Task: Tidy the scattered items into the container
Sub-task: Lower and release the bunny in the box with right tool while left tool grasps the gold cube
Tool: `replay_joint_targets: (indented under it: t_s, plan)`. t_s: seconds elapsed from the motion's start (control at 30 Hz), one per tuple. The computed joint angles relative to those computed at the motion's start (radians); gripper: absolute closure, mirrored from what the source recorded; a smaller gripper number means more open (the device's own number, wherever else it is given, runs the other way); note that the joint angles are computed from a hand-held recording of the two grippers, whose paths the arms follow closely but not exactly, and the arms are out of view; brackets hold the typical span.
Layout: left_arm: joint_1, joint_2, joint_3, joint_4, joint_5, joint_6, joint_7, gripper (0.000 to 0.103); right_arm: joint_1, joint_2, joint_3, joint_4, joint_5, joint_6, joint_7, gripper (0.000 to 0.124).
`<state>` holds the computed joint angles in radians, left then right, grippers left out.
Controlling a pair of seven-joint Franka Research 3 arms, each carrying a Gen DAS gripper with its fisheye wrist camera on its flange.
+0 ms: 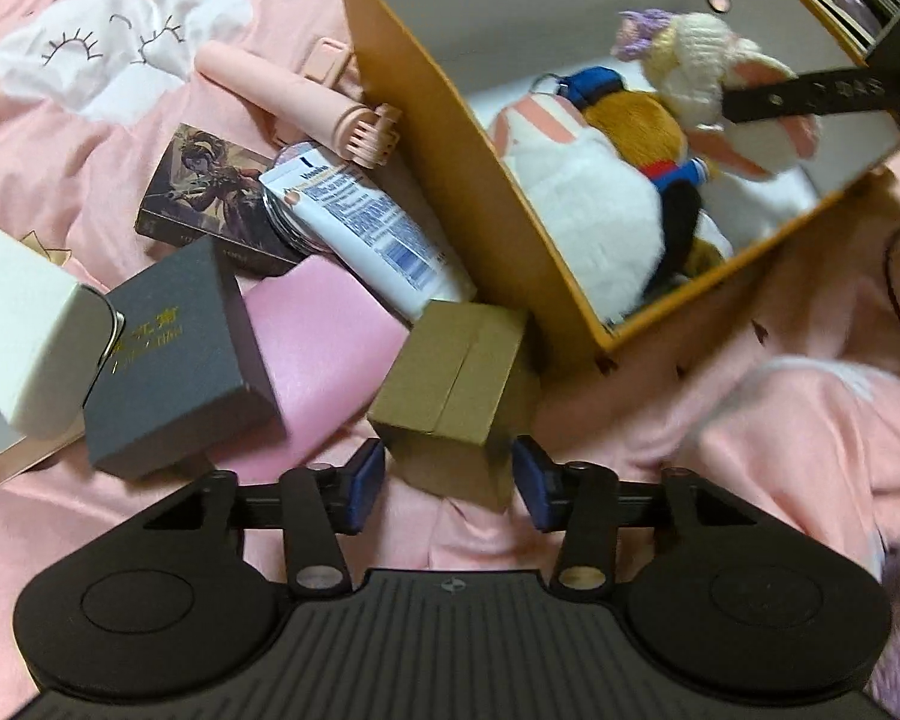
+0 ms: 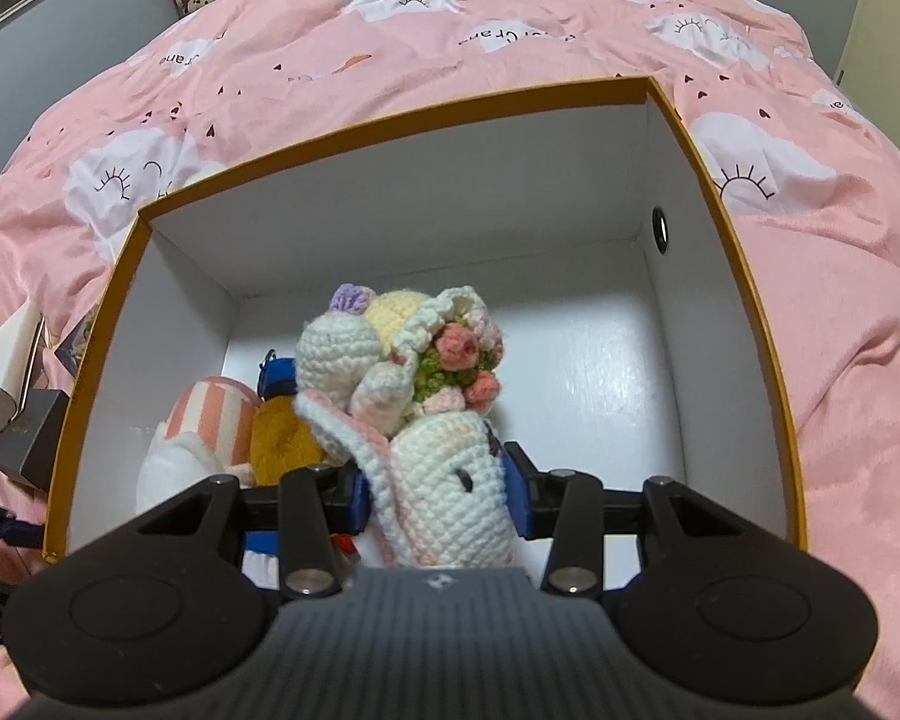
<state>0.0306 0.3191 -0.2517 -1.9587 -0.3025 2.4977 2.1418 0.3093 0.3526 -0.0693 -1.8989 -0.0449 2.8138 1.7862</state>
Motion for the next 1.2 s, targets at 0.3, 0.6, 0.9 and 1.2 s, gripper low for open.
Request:
replay_joint_targets:
  t_s: [0.3,0.6,0.9,1.2]
  plan:
    - [0.003,0.02,-0.021,0.0,-0.049,0.066,0.034,0.048,0.009,0.015,-0.009,0.036,-0.018,-0.078,0.027,0.078]
    - [0.009,0.043,-0.032,0.012,-0.042,0.097,-0.009,0.045,-0.031,0.054,0.033,0.123,0.031,-0.237,0.004,0.077]
    - [0.023,0.052,-0.047,0.02,-0.057,0.102,-0.022,0.046,-0.049,0.078,0.055,0.208,0.101,-0.377,-0.086,0.067]
    - [0.027,0.052,-0.05,0.02,-0.07,0.102,-0.024,0.046,-0.078,0.069,0.067,0.207,0.166,-0.381,-0.114,0.084]
